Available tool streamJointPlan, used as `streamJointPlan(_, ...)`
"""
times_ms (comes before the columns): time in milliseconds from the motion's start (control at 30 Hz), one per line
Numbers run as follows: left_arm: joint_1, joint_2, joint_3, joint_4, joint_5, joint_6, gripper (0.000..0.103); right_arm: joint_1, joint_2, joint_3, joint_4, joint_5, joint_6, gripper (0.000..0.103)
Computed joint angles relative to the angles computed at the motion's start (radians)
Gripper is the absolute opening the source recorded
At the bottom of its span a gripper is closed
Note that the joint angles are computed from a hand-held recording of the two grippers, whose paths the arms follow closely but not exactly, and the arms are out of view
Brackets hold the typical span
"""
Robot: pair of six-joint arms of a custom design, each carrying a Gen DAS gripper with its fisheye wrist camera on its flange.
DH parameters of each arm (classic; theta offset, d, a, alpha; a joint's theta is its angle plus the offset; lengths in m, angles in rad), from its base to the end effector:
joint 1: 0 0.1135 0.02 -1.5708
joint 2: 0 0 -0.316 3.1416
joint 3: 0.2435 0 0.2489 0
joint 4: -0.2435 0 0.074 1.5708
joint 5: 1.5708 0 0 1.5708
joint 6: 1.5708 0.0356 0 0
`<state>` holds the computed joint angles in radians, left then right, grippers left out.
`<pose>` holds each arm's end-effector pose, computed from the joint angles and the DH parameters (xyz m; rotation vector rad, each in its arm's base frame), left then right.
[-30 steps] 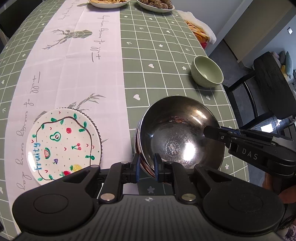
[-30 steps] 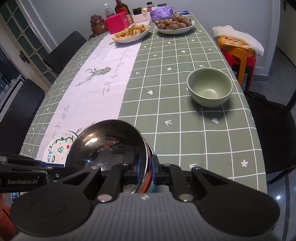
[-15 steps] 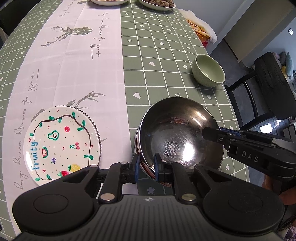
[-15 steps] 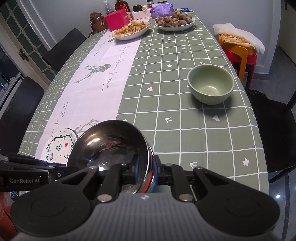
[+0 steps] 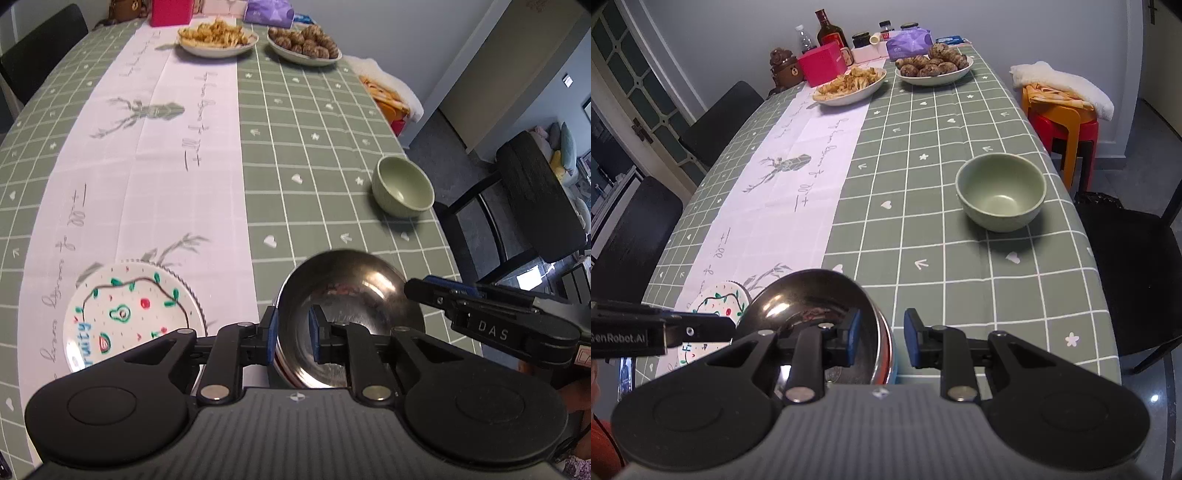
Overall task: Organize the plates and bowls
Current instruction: 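Lower the orange bowl into the blue bowl with both tools, then open both tools and move them toward the pale green bowl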
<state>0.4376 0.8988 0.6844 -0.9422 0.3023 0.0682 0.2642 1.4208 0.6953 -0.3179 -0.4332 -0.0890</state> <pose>0.1091 0.0394 0.2692 -0.4043 2.6270 -0.2521 0.2344 0.0789 0.2187 -0.6057 2.5194 0.6281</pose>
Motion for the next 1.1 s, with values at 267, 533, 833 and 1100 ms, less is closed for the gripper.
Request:
streamJointPlan(267, -0.020, 0.012, 0.009, 0.027, 0.014, -0.031, 0.021, 0.023, -0.003, -0.012, 0.010, 0.026, -0.033, 0.004)
streamJointPlan(533, -0.105, 0.032, 0.023, 0.098, 0.031, -0.052, 0.021, -0.111, 0.014, 0.014, 0.069, -0.054, 0.054, 0.008)
streamJointPlan(833, -0.363, 0.170, 0.086, 0.267, -0.062, -0.184, 0.030, -0.226, 0.121, 0.039, 0.293, -0.015, 0.169, 0.009)
streamJointPlan(1100, -0.511, 0.388, 0.165, 0.385, -0.172, -0.201, 0.034, -0.188, 0.235, 0.089, 0.333, 0.032, 0.253, 0.009)
